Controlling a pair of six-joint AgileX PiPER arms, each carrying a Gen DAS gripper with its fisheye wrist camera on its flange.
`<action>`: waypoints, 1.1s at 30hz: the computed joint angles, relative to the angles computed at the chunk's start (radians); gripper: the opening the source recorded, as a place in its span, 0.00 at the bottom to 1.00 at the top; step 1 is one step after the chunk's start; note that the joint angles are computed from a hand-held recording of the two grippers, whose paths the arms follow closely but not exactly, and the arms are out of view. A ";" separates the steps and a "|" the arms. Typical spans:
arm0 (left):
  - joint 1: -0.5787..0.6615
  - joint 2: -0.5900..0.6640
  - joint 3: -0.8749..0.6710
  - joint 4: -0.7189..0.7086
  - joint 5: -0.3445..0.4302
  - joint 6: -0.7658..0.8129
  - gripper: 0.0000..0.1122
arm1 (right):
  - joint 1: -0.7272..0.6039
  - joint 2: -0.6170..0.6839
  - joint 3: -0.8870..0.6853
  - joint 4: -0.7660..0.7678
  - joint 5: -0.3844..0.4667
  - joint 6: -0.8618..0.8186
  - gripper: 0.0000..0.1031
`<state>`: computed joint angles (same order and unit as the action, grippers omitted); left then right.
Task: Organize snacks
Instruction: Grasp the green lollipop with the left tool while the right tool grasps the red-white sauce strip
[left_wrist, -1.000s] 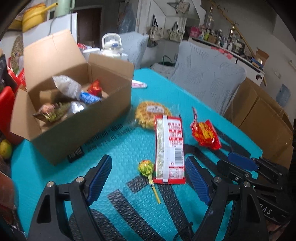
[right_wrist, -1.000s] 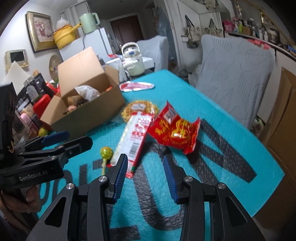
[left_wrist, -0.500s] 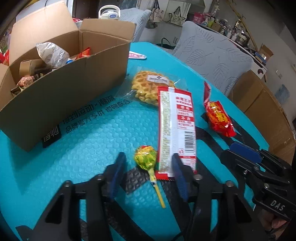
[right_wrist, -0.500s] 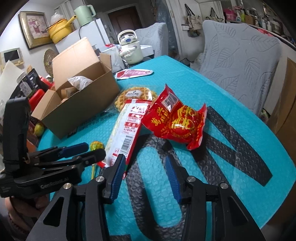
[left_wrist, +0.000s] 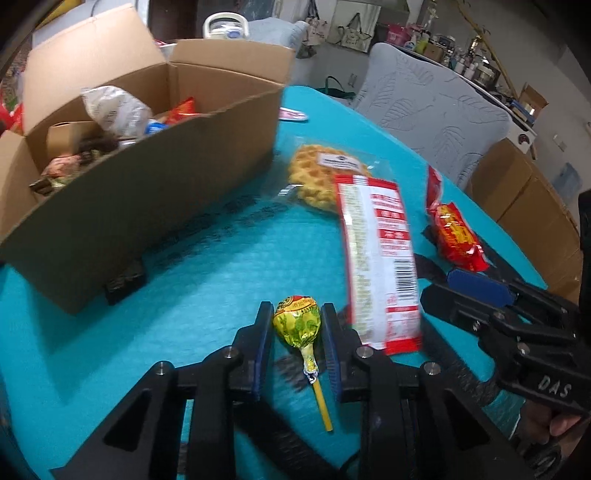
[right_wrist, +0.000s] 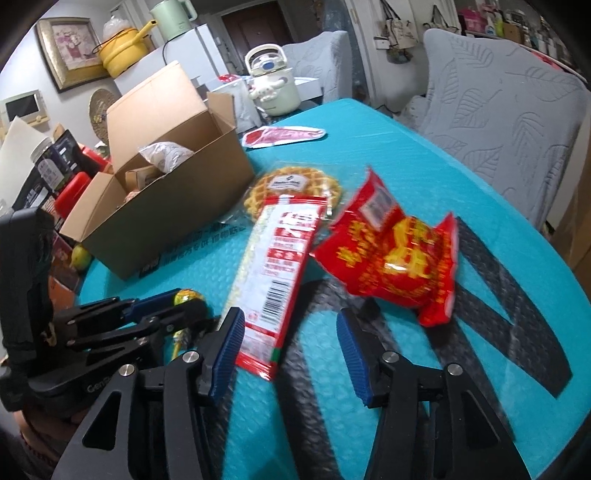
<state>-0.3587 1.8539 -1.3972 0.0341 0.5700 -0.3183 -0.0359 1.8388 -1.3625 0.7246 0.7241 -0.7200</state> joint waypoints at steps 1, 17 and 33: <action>-0.001 -0.014 0.017 0.050 -0.004 -0.039 0.23 | 0.010 0.008 -0.011 -0.010 0.001 0.010 0.55; 0.069 -0.053 0.106 0.109 -0.060 -0.047 0.23 | 0.234 0.160 -0.245 -0.615 -0.032 0.613 0.73; 0.111 -0.080 0.159 -0.145 -0.133 0.145 0.22 | 0.196 0.066 -0.098 -0.477 -0.110 0.486 0.44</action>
<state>-0.2475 1.7737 -1.2383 -0.1112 0.4372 -0.1733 0.1601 1.9051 -1.4608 0.2473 0.6138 -0.2344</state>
